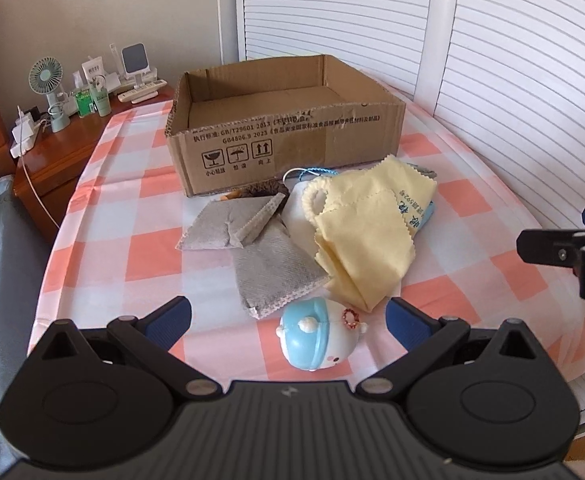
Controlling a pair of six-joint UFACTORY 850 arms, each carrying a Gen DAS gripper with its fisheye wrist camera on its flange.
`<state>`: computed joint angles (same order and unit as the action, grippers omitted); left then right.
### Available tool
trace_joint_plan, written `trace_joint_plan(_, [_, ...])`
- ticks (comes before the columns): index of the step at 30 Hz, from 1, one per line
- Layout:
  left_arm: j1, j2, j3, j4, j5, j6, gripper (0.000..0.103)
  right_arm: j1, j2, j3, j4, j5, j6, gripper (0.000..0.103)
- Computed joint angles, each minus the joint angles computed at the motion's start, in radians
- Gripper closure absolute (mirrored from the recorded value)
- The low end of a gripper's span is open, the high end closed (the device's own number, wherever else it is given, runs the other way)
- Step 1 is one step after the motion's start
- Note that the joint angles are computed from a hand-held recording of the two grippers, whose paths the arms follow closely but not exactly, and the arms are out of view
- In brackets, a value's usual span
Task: Organize soft objects
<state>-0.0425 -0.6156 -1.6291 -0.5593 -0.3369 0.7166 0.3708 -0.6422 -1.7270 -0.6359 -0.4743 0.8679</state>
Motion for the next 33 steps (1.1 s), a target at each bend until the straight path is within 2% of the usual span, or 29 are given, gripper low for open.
trace_joint_plan(3, [0.000,-0.045,-0.047,-0.028,-0.035,0.024,0.000,-0.004,-0.012,-0.013,0.015,-0.005,-0.013,0.000])
trace_joint_plan(7, [-0.005,-0.096,-0.101,0.049,-0.062,-0.061,0.001,-0.009,-0.024,-0.026,0.022,-0.009,-0.021,0.000])
trace_joint_plan(15, [0.024,-0.104,-0.097,0.053,-0.099,-0.066,0.001,-0.017,-0.052,-0.059,0.069,-0.024,-0.062,0.000])
trace_joint_plan(17, [0.030,-0.101,-0.088,0.081,-0.093,-0.089,0.000,-0.016,-0.058,-0.065,0.077,-0.026,-0.073,0.000])
trace_joint_plan(22, [0.050,-0.112,-0.088,0.024,-0.103,-0.033,0.001,-0.014,-0.075,-0.089,0.101,-0.037,-0.102,0.000])
trace_joint_plan(25, [0.042,-0.108,-0.072,0.057,-0.066,-0.028,0.000,-0.012,-0.078,-0.093,0.100,-0.039,-0.107,0.000])
trace_joint_plan(33, [0.050,-0.099,-0.051,0.000,-0.052,0.047,0.000,-0.012,-0.107,-0.123,0.122,0.020,-0.198,0.000])
